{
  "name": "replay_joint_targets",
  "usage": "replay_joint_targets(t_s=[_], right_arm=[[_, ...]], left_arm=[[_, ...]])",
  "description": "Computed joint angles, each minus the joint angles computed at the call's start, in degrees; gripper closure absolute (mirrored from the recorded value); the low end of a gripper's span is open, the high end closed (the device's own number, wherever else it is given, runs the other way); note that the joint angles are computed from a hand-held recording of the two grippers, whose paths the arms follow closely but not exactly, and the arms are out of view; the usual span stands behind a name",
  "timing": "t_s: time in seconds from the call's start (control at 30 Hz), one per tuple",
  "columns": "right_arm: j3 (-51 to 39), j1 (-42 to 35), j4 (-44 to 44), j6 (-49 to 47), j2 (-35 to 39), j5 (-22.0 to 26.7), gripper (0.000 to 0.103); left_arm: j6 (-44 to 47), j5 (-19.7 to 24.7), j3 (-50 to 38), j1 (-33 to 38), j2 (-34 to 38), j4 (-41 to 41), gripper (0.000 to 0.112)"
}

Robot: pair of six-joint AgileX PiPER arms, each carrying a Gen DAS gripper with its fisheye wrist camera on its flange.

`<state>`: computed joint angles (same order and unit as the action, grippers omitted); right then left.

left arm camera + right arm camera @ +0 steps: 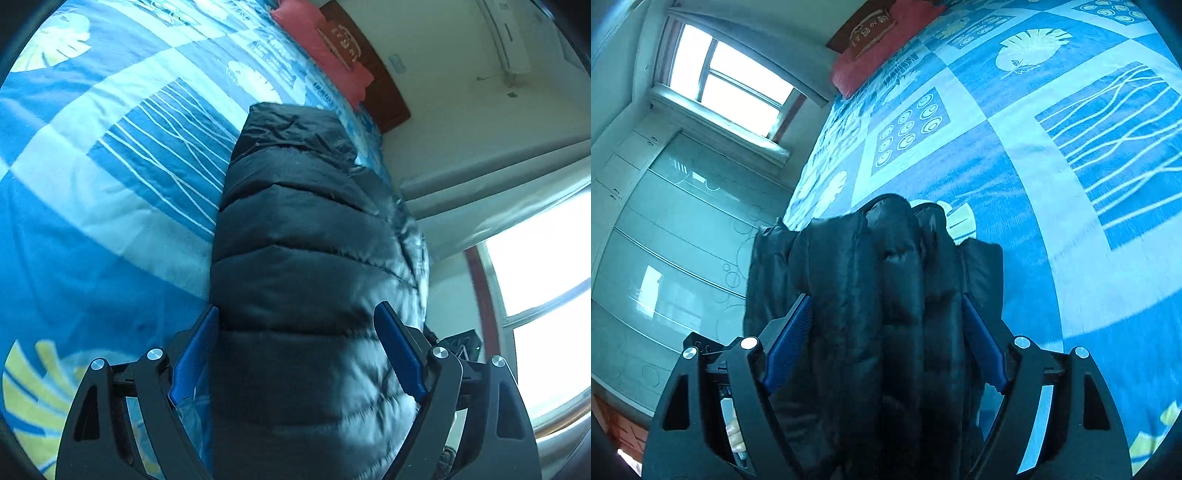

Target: Fold large clothes

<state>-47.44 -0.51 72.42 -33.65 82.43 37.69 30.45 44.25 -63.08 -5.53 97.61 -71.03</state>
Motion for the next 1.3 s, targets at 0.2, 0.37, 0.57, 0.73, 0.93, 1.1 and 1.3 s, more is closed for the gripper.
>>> replay_joint_targets(t_s=[0.2, 0.37, 0.57, 0.73, 0.93, 1.1, 1.3], right_arm=[[-1.1, -0.9, 0.6, -0.1, 4.4, 0.3, 0.054], [2.2, -3.5, 9.2, -8.8, 6.0, 2.8, 0.06], [3.3, -3.6, 12.6, -12.1, 6.9, 2.8, 0.061], [4.1, -3.4, 14.4, -13.5, 6.7, 2.8, 0.061], [4.9, -3.2, 15.8, -14.6, 6.2, 2.6, 0.061], [6.0, -3.7, 17.9, -16.7, 6.2, 3.2, 0.061], [7.2, -4.2, 19.4, -18.3, 5.7, 3.8, 0.061]], left_arm=[[-9.0, -3.4, -5.7, -4.1, 2.7, 11.2, 0.034], [-15.5, -5.6, -8.4, -6.9, 3.8, 18.4, 0.035], [-12.6, -7.2, -6.9, -6.9, 4.2, 16.5, 0.035], [-12.8, -7.3, -7.3, -7.0, 4.4, 16.6, 0.035], [-11.2, -7.5, -5.9, -6.8, 3.8, 15.1, 0.035], [-11.1, -7.5, -5.9, -6.8, 3.8, 15.0, 0.035], [-11.0, -7.2, -6.4, -6.6, 4.1, 15.0, 0.034]])
